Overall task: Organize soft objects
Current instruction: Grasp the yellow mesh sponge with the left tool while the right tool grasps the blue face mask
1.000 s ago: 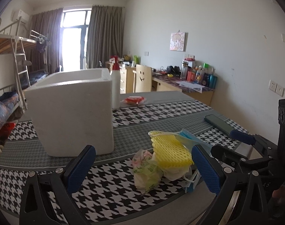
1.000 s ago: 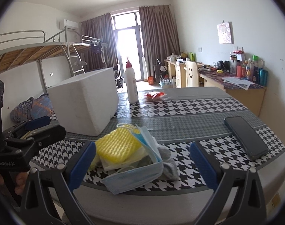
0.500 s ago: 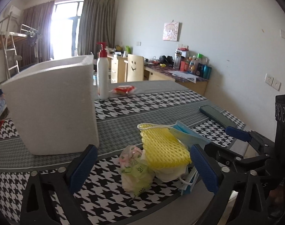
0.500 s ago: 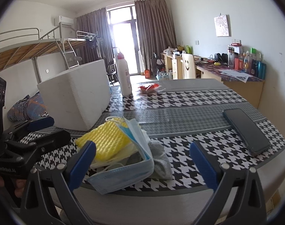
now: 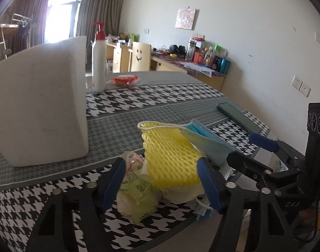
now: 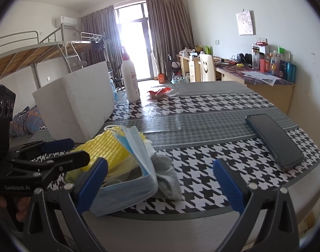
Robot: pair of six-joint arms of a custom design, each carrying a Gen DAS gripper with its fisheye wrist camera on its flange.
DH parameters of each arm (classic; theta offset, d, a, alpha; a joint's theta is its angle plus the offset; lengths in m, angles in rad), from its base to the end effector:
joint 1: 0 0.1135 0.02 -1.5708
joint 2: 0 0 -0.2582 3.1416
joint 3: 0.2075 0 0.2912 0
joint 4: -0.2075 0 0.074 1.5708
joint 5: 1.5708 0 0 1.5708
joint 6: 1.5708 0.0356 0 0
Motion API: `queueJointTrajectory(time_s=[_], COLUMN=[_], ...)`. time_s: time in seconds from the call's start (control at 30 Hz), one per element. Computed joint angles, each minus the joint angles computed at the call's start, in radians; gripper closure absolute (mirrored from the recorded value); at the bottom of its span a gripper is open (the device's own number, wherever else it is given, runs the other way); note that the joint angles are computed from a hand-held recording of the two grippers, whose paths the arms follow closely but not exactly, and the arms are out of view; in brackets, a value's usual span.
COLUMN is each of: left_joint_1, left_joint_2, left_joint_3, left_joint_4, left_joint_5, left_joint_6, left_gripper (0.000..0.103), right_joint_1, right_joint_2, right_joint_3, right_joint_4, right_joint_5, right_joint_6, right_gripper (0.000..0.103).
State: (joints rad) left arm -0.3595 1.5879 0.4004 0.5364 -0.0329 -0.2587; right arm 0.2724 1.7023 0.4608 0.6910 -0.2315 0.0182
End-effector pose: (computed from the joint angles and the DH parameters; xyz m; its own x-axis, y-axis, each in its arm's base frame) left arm 0.2567 -0.0952 0.0634 -0.6321 -0.0356 -0.7741 0.1711 0.9679 -0.1842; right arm 0.2823 0.0873 0.0624 -0.5119 -0.1246 -0.8499 -0.4409 0.8872 0.1355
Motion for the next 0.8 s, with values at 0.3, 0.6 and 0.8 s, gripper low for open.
queueJointTrajectory(time_s=[0.3, 0.6, 0.8], left_joint_1=[0.0, -0.018, -0.024], left_joint_2=[0.05, 0.052, 0.051], left_joint_3=[0.042, 0.041, 0.038], left_joint_4=[-0.02, -0.005, 0.015], left_joint_5=[0.032, 0.023, 0.025], left_joint_6=[0.006, 0.029, 0.041], left_gripper=[0.059, 0.085, 0.089], right_joint_1=[-0.006, -0.02, -0.021], right_joint_2=[0.027, 0.047, 0.059], right_joint_3=[0.02, 0.048, 0.062], right_joint_4=[-0.02, -0.084, -0.138], right_joint_5=[0.0, -0.049, -0.081], right_joint_6=[-0.006, -0.02, -0.031], right_gripper=[0.002, 0.027, 0.059])
